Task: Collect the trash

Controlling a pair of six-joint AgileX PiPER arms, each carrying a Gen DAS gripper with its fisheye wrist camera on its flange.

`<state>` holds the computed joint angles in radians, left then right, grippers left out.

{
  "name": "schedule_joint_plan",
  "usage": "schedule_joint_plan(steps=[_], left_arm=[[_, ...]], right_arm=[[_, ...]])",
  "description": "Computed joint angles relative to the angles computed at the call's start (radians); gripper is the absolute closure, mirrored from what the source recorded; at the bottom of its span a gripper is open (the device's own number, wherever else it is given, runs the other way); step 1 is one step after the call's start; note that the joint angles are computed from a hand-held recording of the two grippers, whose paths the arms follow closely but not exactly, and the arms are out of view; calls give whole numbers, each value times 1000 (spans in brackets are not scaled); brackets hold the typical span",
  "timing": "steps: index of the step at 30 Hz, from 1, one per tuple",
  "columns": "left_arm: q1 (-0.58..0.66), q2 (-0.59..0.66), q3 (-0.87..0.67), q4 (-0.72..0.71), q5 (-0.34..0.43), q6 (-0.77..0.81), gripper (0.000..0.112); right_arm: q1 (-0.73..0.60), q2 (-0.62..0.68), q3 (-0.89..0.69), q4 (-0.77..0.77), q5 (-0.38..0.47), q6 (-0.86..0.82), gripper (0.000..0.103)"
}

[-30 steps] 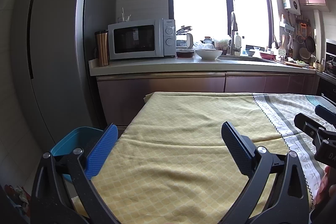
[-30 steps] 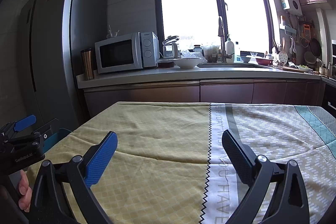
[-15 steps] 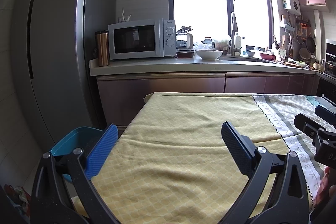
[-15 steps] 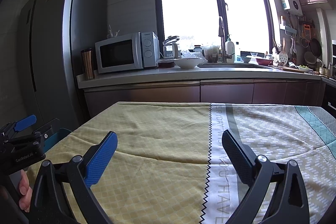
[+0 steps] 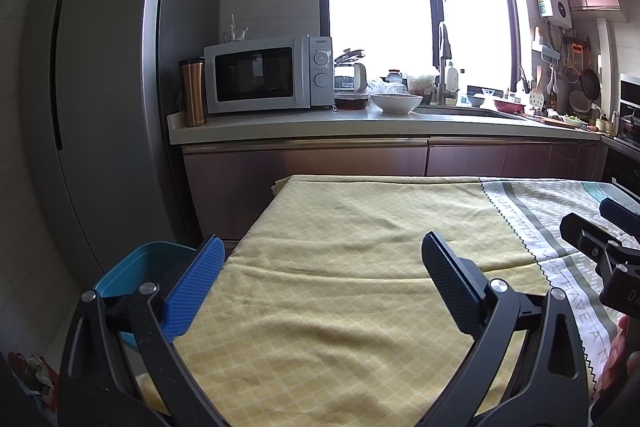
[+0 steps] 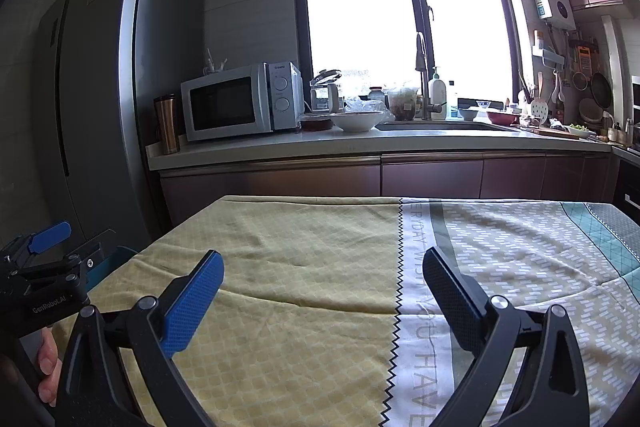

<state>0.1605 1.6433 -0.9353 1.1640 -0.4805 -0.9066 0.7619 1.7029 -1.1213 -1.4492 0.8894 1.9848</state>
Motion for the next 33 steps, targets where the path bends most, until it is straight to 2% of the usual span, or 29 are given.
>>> schedule_joint_plan(steps=[33], left_arm=[[-28,8,5,-35,6,27,15]], right_arm=[[-7,-4,-11,0,2,-8,7]])
